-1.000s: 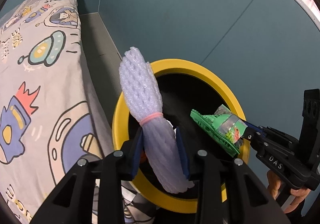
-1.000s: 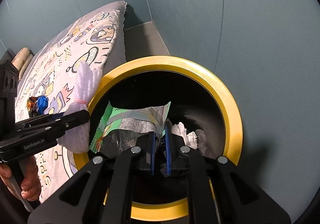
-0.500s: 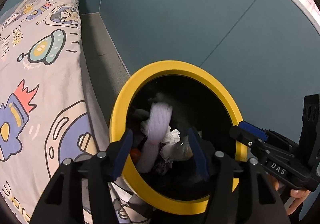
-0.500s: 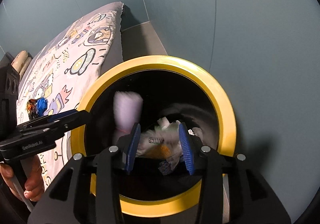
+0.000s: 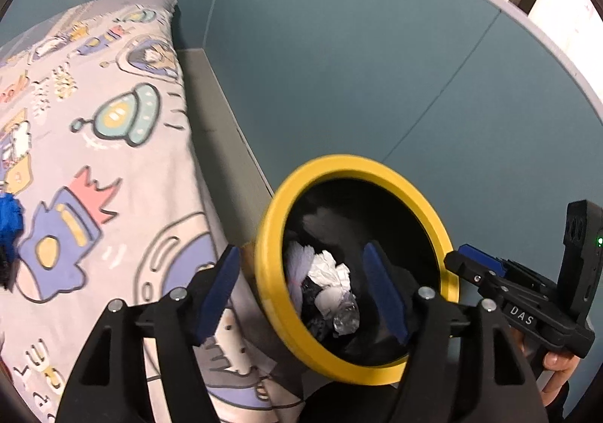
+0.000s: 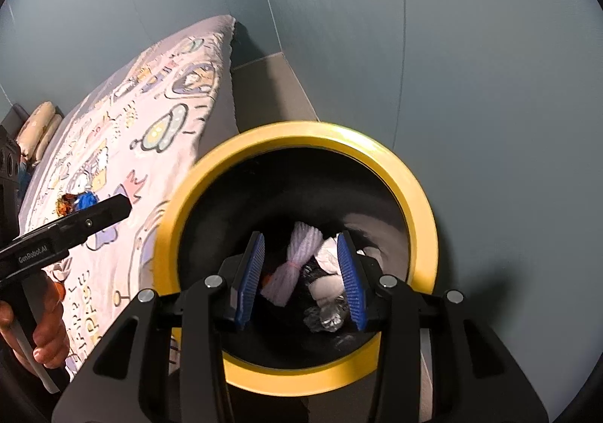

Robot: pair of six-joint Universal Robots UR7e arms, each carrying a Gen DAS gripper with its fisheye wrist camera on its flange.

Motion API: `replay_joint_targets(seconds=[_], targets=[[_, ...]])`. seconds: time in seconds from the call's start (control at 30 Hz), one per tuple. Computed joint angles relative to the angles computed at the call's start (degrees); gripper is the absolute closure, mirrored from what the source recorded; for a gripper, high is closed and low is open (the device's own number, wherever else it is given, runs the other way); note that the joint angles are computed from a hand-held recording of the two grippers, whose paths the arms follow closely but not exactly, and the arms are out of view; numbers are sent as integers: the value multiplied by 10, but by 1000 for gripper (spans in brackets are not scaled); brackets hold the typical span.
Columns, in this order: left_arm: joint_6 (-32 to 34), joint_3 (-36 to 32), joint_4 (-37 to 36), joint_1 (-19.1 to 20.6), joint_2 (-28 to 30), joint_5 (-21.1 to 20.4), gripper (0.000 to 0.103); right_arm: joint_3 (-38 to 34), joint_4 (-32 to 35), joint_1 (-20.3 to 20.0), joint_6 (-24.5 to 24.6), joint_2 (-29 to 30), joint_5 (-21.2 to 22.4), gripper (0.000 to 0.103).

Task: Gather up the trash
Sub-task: 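Move both tools back down to the trash on the bed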

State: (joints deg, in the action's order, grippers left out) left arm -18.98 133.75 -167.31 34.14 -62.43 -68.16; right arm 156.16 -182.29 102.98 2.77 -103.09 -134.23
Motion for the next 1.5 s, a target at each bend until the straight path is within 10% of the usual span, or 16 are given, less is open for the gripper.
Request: replay_joint_targets(seconds=[0.57,1.5], targets=[[-3,63,80,15,-220,141,16,-78,-104,121,13,196,13,38],[54,86,173,220,-459,260,14,-294,-100,204,5,523,94,24]])
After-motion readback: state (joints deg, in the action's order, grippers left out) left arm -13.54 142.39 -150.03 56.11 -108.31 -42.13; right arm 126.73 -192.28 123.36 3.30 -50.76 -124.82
